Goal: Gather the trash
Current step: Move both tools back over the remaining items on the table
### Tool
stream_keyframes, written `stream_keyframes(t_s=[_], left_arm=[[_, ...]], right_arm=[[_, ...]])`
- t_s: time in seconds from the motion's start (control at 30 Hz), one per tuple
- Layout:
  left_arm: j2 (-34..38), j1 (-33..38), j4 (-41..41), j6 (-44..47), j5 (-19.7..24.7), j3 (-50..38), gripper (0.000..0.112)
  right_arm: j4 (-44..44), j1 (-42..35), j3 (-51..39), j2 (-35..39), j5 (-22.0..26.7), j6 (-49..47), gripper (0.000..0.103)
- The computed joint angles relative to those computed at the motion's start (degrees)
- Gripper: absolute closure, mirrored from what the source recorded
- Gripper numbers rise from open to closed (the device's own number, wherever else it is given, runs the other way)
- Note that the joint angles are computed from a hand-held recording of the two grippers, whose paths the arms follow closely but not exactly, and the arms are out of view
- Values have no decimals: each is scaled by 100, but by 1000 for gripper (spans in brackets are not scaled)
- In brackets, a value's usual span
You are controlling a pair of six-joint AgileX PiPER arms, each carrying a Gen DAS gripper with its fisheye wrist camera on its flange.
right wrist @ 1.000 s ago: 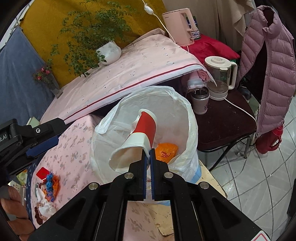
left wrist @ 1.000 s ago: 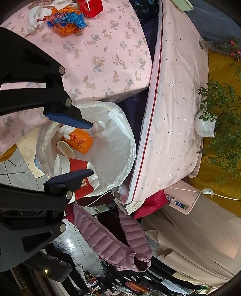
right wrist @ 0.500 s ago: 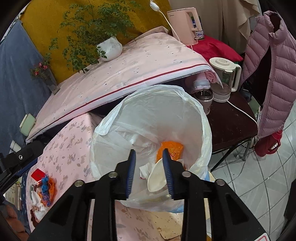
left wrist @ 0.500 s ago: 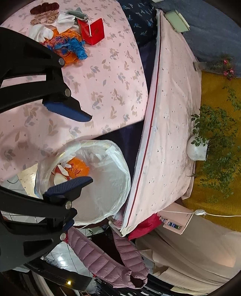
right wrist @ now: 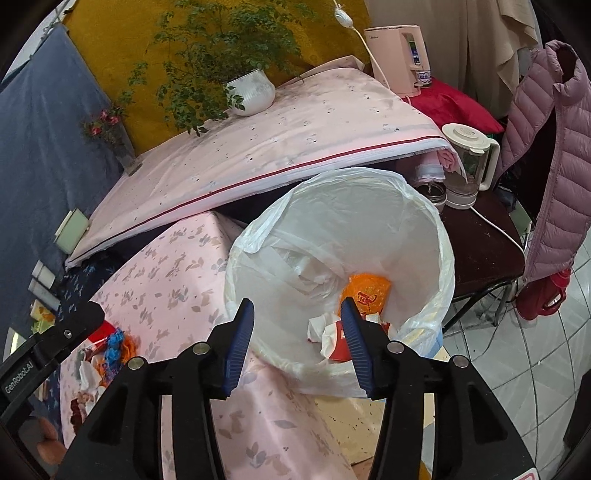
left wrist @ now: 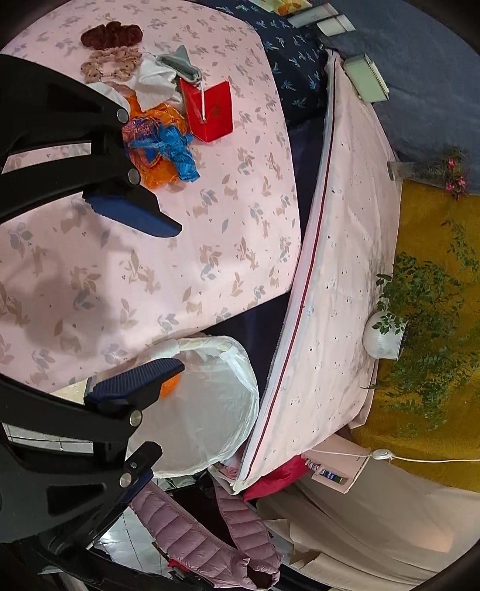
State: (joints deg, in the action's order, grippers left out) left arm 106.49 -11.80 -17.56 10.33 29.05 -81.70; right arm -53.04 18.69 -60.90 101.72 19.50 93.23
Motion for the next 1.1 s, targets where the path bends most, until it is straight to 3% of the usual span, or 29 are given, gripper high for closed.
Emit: stream_keyframes(t_s=[0.63,1.1], left_arm=[[-620,1813,-542,934,-301,1248,42],[-148,3706,-1529,2137,-36,1184,32]], right_arm=[[995,1615,-1221,706,599,-1209,53],[2173,2370,-2858,1951,1065,-2506,43]])
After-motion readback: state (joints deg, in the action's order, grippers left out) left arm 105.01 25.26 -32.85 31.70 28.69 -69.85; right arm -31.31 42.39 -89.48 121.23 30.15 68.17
